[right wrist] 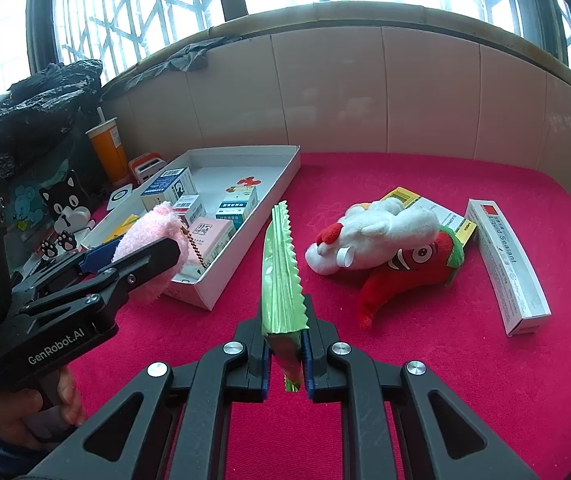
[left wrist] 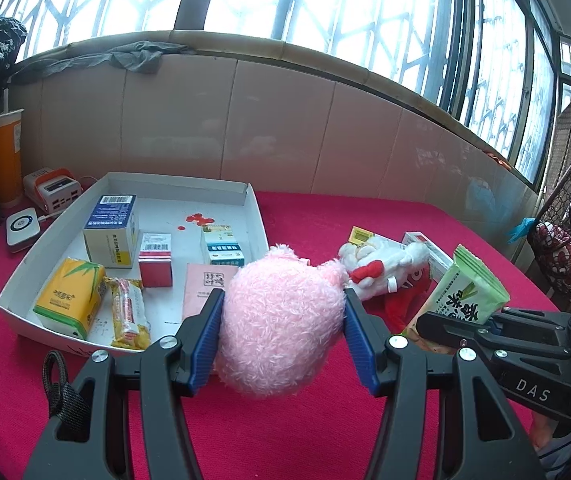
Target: Organize objects
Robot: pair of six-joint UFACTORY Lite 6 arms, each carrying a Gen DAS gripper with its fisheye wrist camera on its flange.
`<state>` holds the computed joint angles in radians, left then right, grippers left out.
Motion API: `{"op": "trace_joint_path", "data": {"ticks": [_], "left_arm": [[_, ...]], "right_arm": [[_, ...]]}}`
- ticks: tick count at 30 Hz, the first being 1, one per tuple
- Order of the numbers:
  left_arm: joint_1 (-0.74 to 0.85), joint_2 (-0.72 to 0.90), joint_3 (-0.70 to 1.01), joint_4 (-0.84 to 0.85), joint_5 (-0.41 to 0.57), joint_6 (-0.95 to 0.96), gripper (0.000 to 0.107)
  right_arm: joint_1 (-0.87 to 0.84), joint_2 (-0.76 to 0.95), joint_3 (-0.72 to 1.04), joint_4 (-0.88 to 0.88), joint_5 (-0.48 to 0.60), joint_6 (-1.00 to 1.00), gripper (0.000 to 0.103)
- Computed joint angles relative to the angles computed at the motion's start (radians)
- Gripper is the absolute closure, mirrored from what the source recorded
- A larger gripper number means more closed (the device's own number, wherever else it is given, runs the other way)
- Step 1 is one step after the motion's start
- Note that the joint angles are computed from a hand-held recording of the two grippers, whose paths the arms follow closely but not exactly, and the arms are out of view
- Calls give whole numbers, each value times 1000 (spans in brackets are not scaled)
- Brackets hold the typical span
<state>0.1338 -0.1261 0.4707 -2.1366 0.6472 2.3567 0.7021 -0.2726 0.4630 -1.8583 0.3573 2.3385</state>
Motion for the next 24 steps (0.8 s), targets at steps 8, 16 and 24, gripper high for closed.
{"op": "trace_joint_path", "data": {"ticks": [8,16,24], "left_arm": [[67,13,62,46,-5,-38,50],[150,50,107,81,17,-61,50],[201,83,148,103,29,-76,50]], "right_arm": [[17,77,104,32,15,-62,91],[65,182,225,81,37,-143,91],[89,282,335,131,42,-218,91]]}}
